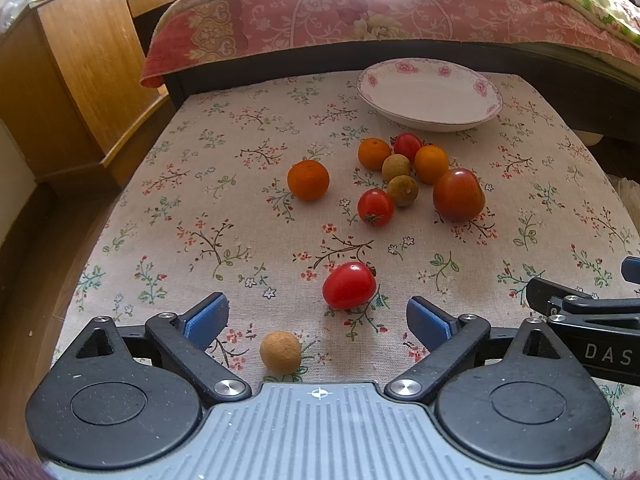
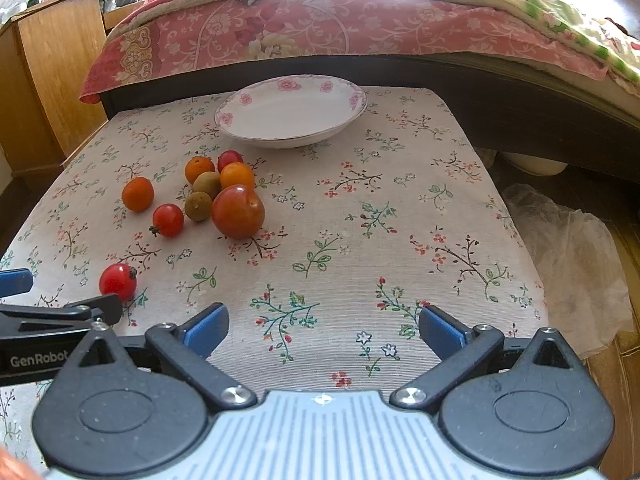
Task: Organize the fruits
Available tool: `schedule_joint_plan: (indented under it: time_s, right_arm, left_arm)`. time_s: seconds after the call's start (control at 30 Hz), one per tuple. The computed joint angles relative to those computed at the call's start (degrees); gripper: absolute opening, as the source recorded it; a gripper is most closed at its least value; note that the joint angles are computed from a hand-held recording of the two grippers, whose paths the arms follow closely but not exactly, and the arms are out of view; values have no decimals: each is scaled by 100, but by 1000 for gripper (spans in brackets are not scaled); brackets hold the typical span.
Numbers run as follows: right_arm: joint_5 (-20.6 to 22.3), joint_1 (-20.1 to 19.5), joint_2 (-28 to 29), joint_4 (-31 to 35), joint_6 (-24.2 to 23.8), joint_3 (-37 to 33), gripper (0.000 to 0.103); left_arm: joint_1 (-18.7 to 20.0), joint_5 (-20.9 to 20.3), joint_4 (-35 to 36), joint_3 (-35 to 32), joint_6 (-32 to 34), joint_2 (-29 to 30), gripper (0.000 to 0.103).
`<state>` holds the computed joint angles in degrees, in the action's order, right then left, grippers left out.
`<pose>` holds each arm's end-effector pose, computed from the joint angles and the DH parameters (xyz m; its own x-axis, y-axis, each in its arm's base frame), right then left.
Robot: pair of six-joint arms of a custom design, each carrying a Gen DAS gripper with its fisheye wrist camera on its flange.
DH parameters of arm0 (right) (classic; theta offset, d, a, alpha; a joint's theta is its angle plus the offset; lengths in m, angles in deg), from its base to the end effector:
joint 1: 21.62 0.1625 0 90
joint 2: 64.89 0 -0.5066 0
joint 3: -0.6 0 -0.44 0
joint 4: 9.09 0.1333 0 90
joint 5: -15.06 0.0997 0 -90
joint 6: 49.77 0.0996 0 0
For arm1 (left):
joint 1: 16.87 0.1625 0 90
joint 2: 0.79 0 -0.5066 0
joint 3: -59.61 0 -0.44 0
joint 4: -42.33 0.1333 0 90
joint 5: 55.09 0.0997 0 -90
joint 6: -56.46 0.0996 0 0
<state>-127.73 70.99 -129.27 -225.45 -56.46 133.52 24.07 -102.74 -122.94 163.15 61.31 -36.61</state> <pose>0.0760 -0.4811 0.2621 -0.6277 0.5795 0.5199 -0.0980 0.6036 -0.7912 -0.3870 -0.6010 -0.0080 -0.4858 0.5534 -0.6765 0.7928 0.6050 -0.0745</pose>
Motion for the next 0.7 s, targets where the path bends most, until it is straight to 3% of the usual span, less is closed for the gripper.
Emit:
schedule_joint_plan:
  time_s: [0.7]
  right_arm:
    - [9, -1, -5, 120, 27, -23, 103]
  left_arm:
    - [21, -19, -13, -3, 67, 24, 96]
